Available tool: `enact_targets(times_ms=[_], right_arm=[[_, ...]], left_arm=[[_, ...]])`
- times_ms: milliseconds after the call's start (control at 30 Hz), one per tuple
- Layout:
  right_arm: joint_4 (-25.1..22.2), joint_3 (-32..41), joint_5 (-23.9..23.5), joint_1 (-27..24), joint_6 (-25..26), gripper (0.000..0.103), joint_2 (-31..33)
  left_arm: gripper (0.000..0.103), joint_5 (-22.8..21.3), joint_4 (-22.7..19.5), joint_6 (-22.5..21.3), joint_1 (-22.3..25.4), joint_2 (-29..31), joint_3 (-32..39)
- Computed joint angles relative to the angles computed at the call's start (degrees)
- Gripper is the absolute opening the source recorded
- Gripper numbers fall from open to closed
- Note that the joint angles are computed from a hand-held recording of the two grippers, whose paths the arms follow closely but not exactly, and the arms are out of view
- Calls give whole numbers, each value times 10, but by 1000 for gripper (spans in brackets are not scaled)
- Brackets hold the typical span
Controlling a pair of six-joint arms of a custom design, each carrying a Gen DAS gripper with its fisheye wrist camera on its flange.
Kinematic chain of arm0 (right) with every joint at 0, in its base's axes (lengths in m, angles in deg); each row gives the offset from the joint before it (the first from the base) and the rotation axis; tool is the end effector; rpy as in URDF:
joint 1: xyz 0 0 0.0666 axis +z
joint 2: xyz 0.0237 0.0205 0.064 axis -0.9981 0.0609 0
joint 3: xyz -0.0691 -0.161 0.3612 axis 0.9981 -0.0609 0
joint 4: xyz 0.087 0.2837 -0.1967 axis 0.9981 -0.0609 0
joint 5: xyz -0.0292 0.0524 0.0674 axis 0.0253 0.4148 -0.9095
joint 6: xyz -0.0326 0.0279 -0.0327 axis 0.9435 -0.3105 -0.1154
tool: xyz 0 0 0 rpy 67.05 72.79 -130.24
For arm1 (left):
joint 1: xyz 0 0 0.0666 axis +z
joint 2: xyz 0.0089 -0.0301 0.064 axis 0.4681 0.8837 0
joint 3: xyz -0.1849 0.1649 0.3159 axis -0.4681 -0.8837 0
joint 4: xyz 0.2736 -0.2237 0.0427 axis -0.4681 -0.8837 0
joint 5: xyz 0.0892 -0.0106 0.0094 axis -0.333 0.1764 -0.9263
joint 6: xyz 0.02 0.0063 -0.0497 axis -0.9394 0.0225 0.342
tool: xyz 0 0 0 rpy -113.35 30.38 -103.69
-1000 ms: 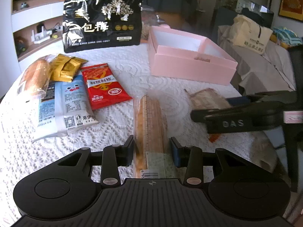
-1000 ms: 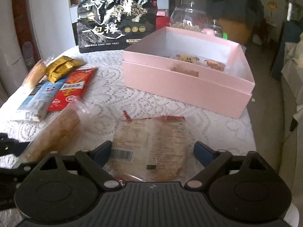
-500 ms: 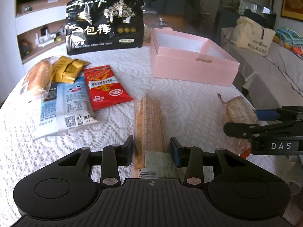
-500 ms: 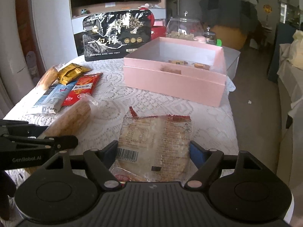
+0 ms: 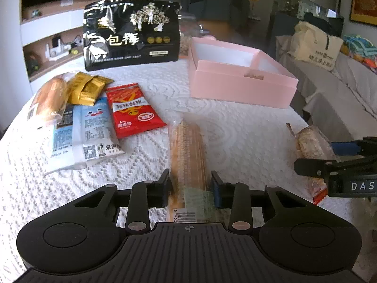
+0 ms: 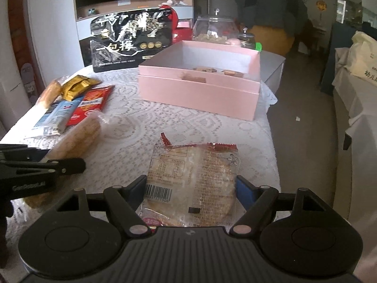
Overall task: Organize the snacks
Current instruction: 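Carry the bread-stick and round cracker packets over the pink box and open both grippers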
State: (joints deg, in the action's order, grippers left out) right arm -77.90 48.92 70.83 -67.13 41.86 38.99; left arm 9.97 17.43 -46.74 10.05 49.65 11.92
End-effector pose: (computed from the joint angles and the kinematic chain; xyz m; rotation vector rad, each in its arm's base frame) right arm 0.4887 0.1734 0.2957 -0.4645 2.2901 0.2114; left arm 0.4662 -0.1412 0.2668 -0.1811 2.2746 -0.0484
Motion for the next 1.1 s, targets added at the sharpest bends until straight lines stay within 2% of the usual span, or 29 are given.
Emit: enact_targets(times_ms=[133,433,567,733,867,967,1100], right_arm=[[1,-1,5,1,0,79,-3],[0,3,2,2,4,79,-3],[-11,17,-19,-7,8,79,-5],[-22,57,-47,-30,15,79,-5],[-44,133,-76,-55,8,79,9],[-77,233,-88,-67,10,79,45],[-176,422,-73,-72,-2,79,139]], left_arm=[[35,42,15,24,8,-13,-13],[35,50,20,2,-7,-22,-8],[35,81,8,4,6,-23,17],[34,95,1,-23,26,-24,78],[35,124,-15,-35,45,-2,166],[35,140,-35,-48,54,43,257],[35,150,-95,-39,62,132,391]])
